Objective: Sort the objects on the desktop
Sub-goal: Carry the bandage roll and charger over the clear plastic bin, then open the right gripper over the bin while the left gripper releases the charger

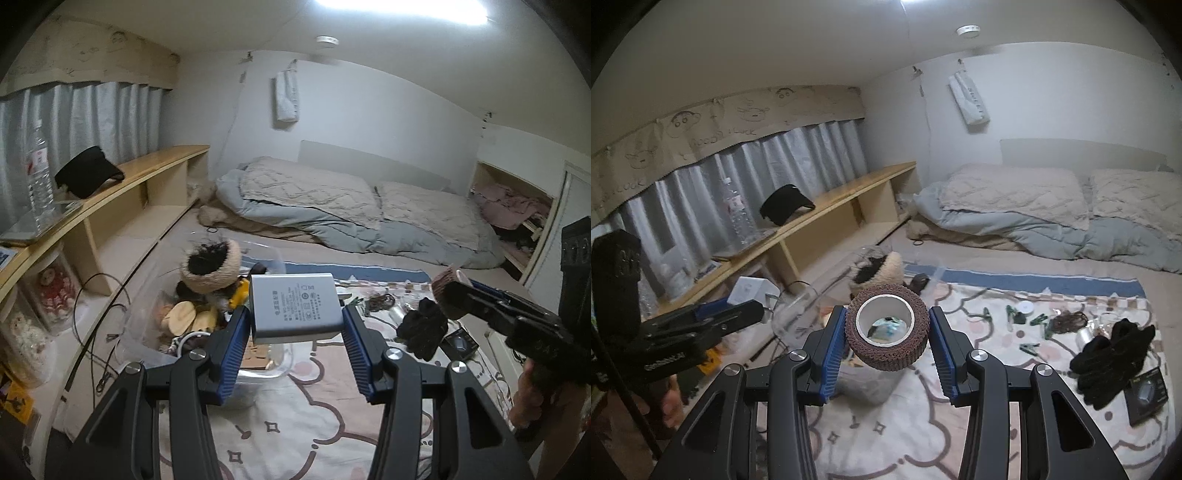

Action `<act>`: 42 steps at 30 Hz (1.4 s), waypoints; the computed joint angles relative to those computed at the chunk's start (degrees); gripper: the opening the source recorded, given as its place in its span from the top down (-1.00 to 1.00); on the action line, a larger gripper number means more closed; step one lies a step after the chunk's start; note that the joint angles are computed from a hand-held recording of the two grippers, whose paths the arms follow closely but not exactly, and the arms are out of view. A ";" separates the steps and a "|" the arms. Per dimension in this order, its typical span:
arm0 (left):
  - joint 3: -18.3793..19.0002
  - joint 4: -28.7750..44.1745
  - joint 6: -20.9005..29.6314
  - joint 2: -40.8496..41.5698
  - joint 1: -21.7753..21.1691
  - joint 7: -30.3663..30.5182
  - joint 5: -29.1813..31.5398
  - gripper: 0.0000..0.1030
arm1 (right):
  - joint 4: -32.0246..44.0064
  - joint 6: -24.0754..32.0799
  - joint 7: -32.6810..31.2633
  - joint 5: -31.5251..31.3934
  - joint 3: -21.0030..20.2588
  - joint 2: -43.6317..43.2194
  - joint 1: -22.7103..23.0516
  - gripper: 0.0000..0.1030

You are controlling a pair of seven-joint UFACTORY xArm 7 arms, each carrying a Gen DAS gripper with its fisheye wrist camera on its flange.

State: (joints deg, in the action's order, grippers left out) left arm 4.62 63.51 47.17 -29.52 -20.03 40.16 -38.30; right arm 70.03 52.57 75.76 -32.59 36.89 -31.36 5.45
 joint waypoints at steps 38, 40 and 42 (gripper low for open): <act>-6.53 17.17 -9.30 28.72 9.65 0.05 -7.96 0.02 | 22.74 -20.97 -32.61 23.38 -19.50 47.32 8.94 0.13; -7.52 19.15 -9.48 31.03 10.34 -0.68 -7.21 0.02 | 25.45 -20.19 -36.29 26.44 -19.91 50.58 8.89 0.13; -8.47 20.63 -9.96 32.80 10.85 -2.27 -5.06 0.02 | 27.38 -19.87 -38.82 28.58 -20.55 52.72 9.28 0.13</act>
State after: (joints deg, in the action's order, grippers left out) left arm -3.84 84.14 37.20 3.28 -9.18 37.90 -43.36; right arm 97.41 32.70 36.94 -4.01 16.34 21.36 14.74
